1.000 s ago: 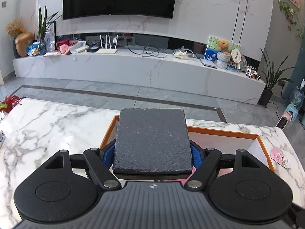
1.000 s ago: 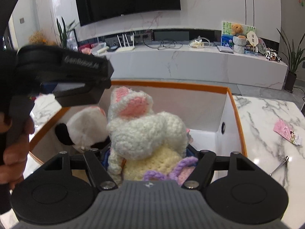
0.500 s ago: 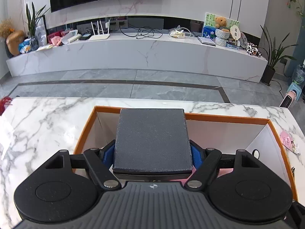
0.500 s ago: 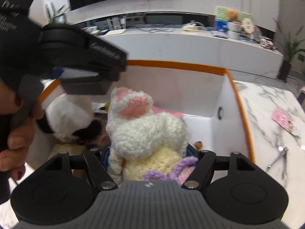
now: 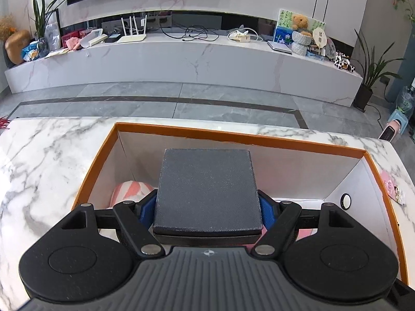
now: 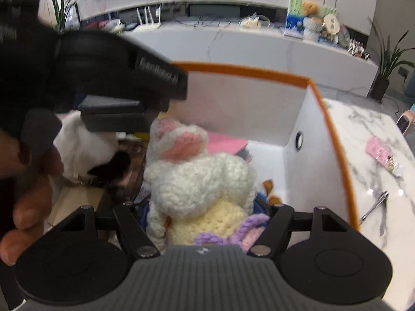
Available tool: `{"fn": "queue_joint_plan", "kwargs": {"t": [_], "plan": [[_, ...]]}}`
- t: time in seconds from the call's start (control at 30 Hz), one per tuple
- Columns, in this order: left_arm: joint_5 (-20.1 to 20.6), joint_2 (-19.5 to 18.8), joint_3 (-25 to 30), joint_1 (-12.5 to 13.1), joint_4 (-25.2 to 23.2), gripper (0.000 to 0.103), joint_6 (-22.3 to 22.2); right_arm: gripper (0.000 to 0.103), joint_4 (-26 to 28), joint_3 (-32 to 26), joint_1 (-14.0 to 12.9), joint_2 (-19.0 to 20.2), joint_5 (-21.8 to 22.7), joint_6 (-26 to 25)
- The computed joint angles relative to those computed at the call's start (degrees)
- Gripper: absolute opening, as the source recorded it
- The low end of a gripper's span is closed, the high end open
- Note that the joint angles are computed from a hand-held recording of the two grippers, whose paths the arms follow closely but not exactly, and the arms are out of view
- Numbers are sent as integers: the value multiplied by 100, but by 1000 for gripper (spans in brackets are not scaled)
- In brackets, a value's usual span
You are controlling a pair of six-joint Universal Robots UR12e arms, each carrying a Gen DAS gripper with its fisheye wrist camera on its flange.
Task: Organize objects
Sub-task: 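Lower the grey box into the box with the left tool while the right tool lowers the bunny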
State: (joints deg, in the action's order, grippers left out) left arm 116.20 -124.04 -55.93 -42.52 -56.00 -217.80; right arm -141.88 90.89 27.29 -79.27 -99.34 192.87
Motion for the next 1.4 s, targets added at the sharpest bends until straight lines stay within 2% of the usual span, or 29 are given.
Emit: {"fn": "queue_joint_plan", "kwargs": {"t": [0.33,0.47,0.67,0.8,1.0,1.4], "plan": [[-24,-150,360,-55,-636,89,182,74,605,-197,-78,-3,261,-131],[-262,-158,357,2,-603,89,440,74,739,-206,-136,-37,406,-187],[-560,-311,698,67,-1128,89,478,76,854,-260,-143,-4,420,-189],[-732,-375,850,103,-1410,89,552,78,985,-321,-85,27,338,-120],[-896,-396,913,141,-1550,90,638,79,1088,-376,-52,57,223,-104],[-801,-450,1028,116,-1738,91,807,85,1163,-418,-36,75,55,-73]]}}
